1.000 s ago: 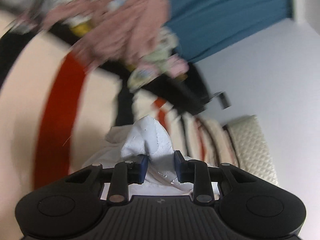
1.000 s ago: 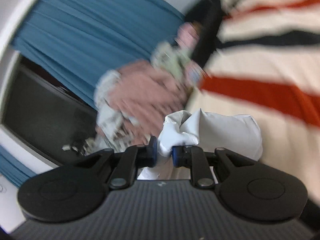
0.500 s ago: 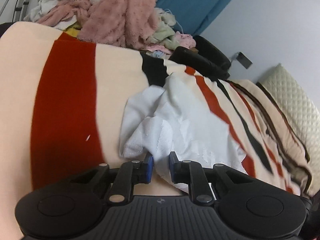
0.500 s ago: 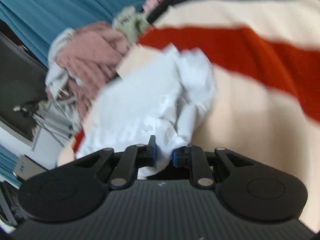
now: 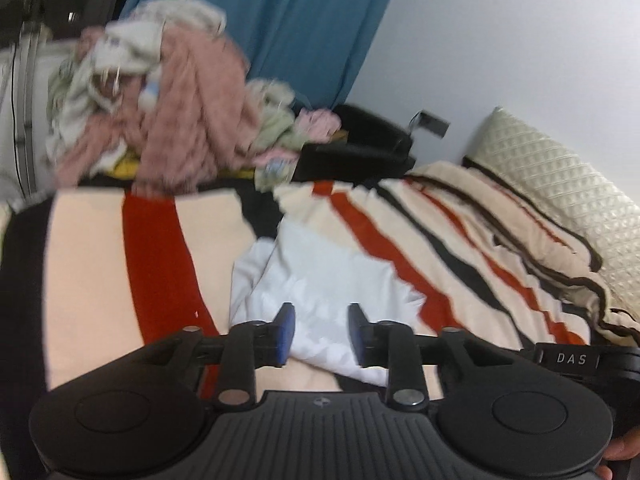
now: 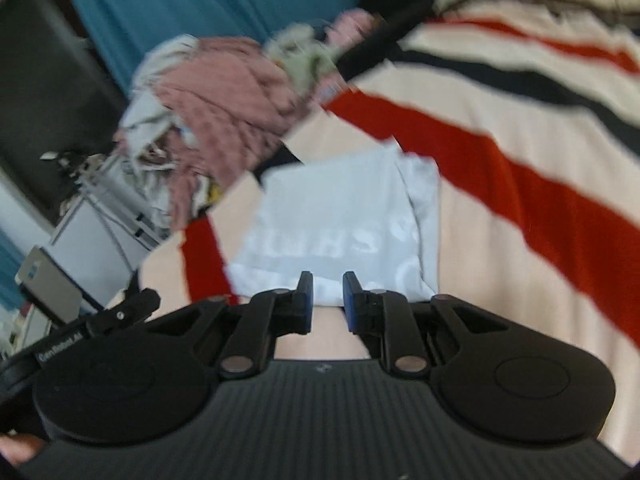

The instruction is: Fold clothes

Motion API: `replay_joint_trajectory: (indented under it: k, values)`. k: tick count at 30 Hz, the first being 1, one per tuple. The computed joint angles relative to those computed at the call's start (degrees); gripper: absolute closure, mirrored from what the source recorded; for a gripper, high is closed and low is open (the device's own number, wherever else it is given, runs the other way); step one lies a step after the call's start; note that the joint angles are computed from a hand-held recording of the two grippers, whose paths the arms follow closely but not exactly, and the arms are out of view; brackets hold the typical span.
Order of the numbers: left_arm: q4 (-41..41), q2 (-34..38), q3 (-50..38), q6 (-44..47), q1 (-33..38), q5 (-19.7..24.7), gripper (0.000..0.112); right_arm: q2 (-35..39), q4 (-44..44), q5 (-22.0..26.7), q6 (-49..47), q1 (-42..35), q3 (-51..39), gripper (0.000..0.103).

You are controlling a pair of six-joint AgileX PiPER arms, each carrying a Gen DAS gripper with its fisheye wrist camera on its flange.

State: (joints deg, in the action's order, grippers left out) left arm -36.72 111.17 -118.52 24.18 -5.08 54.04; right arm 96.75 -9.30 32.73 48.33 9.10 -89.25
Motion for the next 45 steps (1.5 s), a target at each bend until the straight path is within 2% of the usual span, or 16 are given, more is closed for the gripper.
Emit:
replay_joint_trajectory:
  k: [1, 2, 3, 4, 5, 7, 11, 15, 19, 21, 27, 33, 39, 45]
  values:
    - [-0.33, -3.46, 2.64, 0.96, 0.38, -0.18, 0.06, -1.92, -2.88, 1.66, 2.03, 1.58, -0.12, 0.077]
    - [-0.69, -6.73, 5.23, 1.9, 0.73, -0.43, 0.054, -4.01, -6.59, 2.82, 4.71, 3.49, 0.34, 0.058]
    - [-1.09, -10.12, 7.97, 2.94, 1.16, -0.85, 0.041, -6.04, -10.87, 3.28, 7.75, 5.53, 1.24, 0.045]
    - [-1.31, -13.72, 10.6, 3.74, 1.73, -0.87, 0.027, -8.14, -15.72, 3.8, 11.29, 7.86, 2.34, 0.022]
    - [-1.72, -17.25, 13.1, 4.68, 2.48, -0.53, 0.022, -10.11, -20.78, 4.65, 15.09, 10.37, 3.52, 0.015]
    - [-3.37, -23.87, 18.43, 7.56, 4.33, -0.33, 0.014, -12.58, -27.06, 8.12, 19.25, 14.45, 4.07, 0.016]
    - [-7.64, -35.8, 29.33, 14.04, 9.44, 0.06, 0.011, -16.96, -37.15, 14.9, 25.28, 22.95, 7.46, 0.016]
    - [-15.15, -44.41, 37.93, 22.76, 18.17, 4.57, 0.01, -20.42, -46.18, 20.02, 32.84, 30.96, 12.8, 0.016]
    - [-25.56, -49.13, 44.9, 31.13, 30.37, 12.57, 0.01, -21.61, -54.18, 24.07, 40.13, 37.59, 17.91, 0.016]
    - [-28.35, -51.27, 48.51, 35.23, 34.25, 13.97, 0.01, -21.59, -56.63, 24.93, 43.72, 39.47, 20.12, 0.016]
    - [-31.97, -53.83, 57.51, 43.28, 40.22, 14.54, 0.01, -19.64, -62.63, 26.15, 53.21, 43.19, 25.47, 0.016]
    - [-33.46, -53.84, 62.76, 48.65, 43.31, 14.12, 0.01, -17.54, -67.44, 27.35, 58.44, 45.06, 28.94, 0.016]
    - [-33.96, -53.51, 63.88, 51.01, 41.72, 11.18, 0.01, -16.24, -69.73, 28.65, 63.19, 46.28, 30.81, 0.016]
    - [-32.9, -53.46, 64.29, 51.09, 40.26, 10.22, 0.01, -14.6, -69.83, 28.6, 64.56, 46.09, 30.36, 0.016]
